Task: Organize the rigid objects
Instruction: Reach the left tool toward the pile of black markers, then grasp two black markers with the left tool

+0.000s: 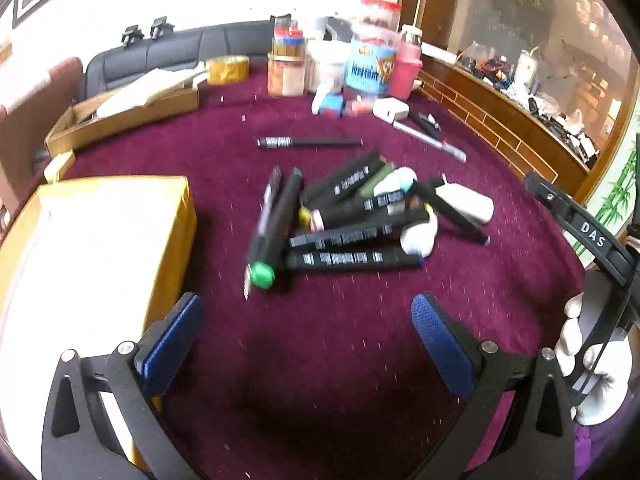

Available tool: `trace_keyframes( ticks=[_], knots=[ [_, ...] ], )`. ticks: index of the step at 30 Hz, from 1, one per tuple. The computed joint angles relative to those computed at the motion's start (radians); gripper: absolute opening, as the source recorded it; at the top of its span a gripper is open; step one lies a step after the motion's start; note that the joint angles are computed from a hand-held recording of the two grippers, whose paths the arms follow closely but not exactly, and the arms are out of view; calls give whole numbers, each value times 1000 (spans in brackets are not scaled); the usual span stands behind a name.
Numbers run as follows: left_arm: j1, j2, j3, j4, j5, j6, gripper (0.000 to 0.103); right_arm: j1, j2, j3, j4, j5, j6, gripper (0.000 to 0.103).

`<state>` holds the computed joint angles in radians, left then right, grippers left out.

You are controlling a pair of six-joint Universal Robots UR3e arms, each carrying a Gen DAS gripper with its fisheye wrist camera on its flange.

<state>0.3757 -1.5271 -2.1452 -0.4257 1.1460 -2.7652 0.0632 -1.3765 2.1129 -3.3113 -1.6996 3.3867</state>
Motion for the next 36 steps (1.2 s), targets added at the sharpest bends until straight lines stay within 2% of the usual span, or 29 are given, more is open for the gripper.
trace_keyframes(
  ticks=[1,3,5,7,8,9,14,15,16,17,18,19,21,24,27,32,36],
  knots=[
    [-9,-25,37,-8,5,-11,103,-32,0,-31,71,61,14,101],
    [-35,-79,101,-14,20,-19,103,-92,24,-33,74,173,47,101],
    [-56,-131,156,-27,43,0,102,-108,69,-23,24,185,82,101],
    [-73,-190,227,-69,57,9,92,-111,111,-3,-33,188,94,101],
    [-74,-208,256,-102,42,17,83,-126,111,-6,-14,220,97,101],
    [-82,-240,305,-149,17,30,80,-132,110,14,-51,234,96,101],
    [-162,-346,394,-104,4,26,79,-140,105,29,-40,263,56,101],
    [-181,-364,411,-117,11,32,79,-138,109,19,-33,264,58,101],
    [-207,-365,389,-76,40,47,79,-143,110,20,-33,277,62,101],
    [-216,-350,370,-84,36,81,70,-154,106,35,-41,292,64,101],
    [-217,-341,381,-147,14,114,46,-165,106,39,-40,311,70,101],
    [-210,-323,396,-276,-29,168,46,-175,107,41,-37,329,76,101],
    [-211,-258,337,-335,-43,232,44,-193,109,40,-22,365,80,101],
    [-184,-156,244,-314,-50,264,45,-216,109,48,-18,408,86,101],
    [-99,-78,212,-346,-134,263,45,-220,110,51,-20,415,89,101],
    [-115,-162,284,-337,-136,189,45,-216,106,49,-11,411,93,101],
    [-172,-211,258,-259,-107,172,45,-222,105,45,4,419,99,101]
  ],
)
